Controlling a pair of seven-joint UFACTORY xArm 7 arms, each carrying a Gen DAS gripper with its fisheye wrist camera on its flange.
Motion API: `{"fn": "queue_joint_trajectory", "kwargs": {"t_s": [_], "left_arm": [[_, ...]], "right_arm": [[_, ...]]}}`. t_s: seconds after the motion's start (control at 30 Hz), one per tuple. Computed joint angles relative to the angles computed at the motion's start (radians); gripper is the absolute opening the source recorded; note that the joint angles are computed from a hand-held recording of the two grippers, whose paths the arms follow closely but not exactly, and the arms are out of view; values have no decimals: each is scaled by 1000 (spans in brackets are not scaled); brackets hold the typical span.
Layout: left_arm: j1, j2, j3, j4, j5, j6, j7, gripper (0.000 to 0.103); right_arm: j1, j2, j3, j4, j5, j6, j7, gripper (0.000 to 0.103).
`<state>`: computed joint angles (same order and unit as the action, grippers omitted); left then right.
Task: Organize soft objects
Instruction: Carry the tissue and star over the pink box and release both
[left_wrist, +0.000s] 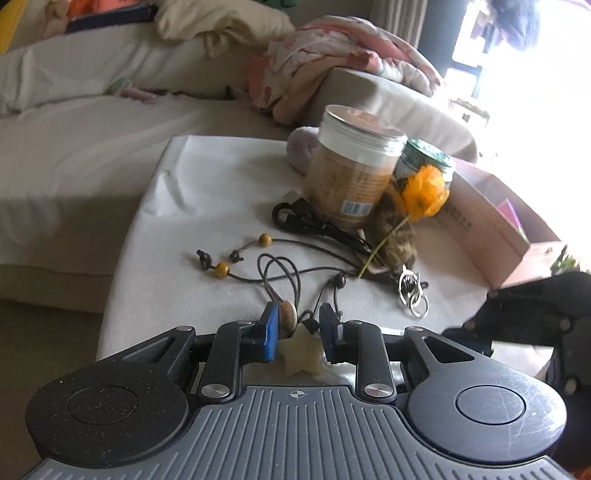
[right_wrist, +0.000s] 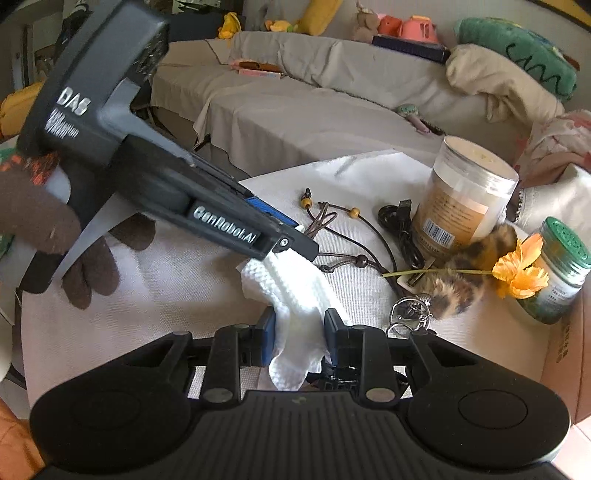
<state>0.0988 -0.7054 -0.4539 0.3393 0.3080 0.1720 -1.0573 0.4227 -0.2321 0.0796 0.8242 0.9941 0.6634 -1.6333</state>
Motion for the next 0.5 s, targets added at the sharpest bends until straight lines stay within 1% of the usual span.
{"fn": "queue_joint_trajectory", "kwargs": {"t_s": [0.07, 0.13, 0.17, 0.2, 0.27, 0.43, 0.5], "left_arm": [[-8, 10, 24, -9, -15, -32, -2, 25], [-28, 7, 56, -33, -54, -70, -20, 21], [-42, -1, 74, -51, -74, -90, -23, 20], [-40, -24, 71, -69, -89, -97, -33, 17], [-22, -106, 32, -97, -106, -58, -67, 15], [-96, -309, 19, -125, -113, 104, -99, 15], [-124, -355, 7, -111, -107, 163, -115, 14]], "right_arm": [[0, -1, 5, 1, -12, -5, 13, 28], [-1, -5, 10, 2, -37, -7, 36, 25], [0, -10, 10, 1, -46, -5, 46, 18], [1, -20, 5, -3, -46, 0, 50, 12], [-6, -46, -21, 3, -48, 70, 70, 11], [-61, -156, -134, 27, -22, 336, 97, 10], [-95, -203, -171, 25, -5, 390, 94, 10]]}}
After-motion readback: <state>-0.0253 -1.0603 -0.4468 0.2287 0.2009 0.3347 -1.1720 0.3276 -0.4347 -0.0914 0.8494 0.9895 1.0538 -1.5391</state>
